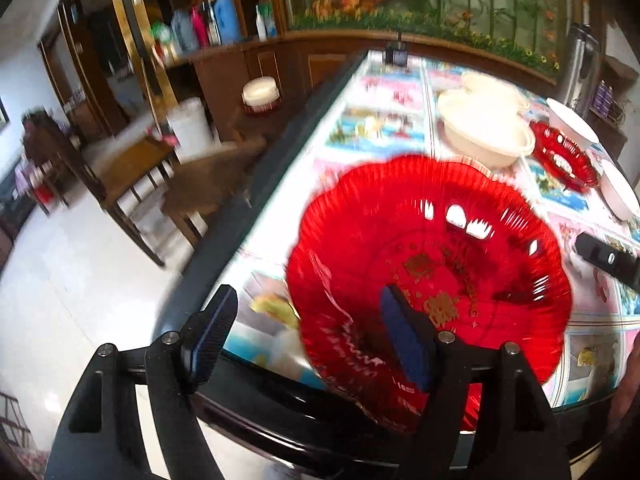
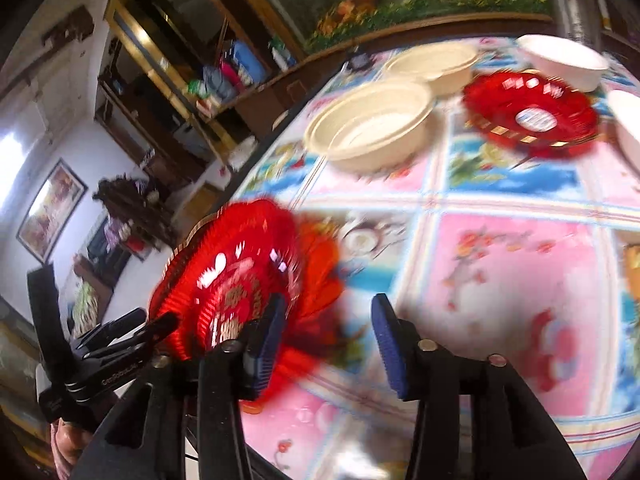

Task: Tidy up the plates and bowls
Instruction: 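Lower the large red plate onto the table and open the right gripper, then reach the right gripper to the labelled small red plate and grasp its rim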

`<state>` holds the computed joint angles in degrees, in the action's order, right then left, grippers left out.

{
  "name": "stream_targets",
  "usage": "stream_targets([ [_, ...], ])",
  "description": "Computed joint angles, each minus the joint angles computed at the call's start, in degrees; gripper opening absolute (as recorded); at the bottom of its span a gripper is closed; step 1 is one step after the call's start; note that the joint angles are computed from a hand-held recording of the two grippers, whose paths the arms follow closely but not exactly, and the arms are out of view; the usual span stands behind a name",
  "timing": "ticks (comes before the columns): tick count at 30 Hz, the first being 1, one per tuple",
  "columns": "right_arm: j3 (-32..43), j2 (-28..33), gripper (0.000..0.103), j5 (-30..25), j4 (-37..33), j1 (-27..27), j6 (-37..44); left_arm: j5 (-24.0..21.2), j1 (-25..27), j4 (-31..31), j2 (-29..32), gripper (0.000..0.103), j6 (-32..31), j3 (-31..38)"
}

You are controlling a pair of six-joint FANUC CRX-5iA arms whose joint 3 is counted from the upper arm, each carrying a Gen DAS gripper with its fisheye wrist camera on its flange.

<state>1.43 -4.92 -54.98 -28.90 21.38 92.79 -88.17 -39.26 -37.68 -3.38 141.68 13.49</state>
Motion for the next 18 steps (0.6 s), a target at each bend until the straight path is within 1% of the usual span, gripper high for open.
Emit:
stream_targets([
  [2,-0.5,-0.7,0.052,1.6,0.9,-1.6,-0.7,-1.1,-2.7,-4.0,0.2,0.074,-0.2,2.2],
  [3,-0.3,-0.8,0.053,2.0,1.2,-2.3,-1.4,-0.8,-3.3,-4.9,0.2,0.074,-0.5,3.3],
  [4,0.0,-0.7,0.053,2.3,1.0,-3.8,-1.8,0.0,-3.3,-4.8,0.2,0.077,-0.8,4.0],
  [5,0.1,-0.6,0.053,2.7,0.7,-5.1,-2.0,2.1,-3.0,-4.0,0.1,0.079,-1.3,4.8],
  [6,0.3,-0.5,0.053,3.1,0.5,-5.9,-2.4,4.1,-2.5,-2.9,0.2,0.083,-1.6,5.2],
  [7,0.6,-0.2,0.055,3.6,0.2,-7.2,-2.9,5.8,-2.0,-1.7,0.6,0.084,-2.1,5.9],
  [8,1.0,0.3,0.056,4.0,-0.3,-8.6,-3.5,7.4,-1.2,0.3,1.6,0.084,-3.1,7.0],
  [11,2.6,2.3,0.06,4.5,-2.2,-12.3,-5.7,11.2,2.6,9.3,6.2,0.084,-7.7,10.7],
  [13,4.4,4.3,0.062,4.8,-3.9,-14.8,-7.8,11.4,4.3,14.0,9.4,0.084,-9.6,13.2],
  [14,5.7,5.5,0.062,4.6,-4.6,-15.7,-8.8,11.6,5.4,17.4,11.5,0.084,-10.8,14.6],
  [18,9.5,10.0,0.062,5.0,-5.4,-18.1,-13.5,10.7,5.7,23.1,17.2,0.084,-12.9,19.0],
])
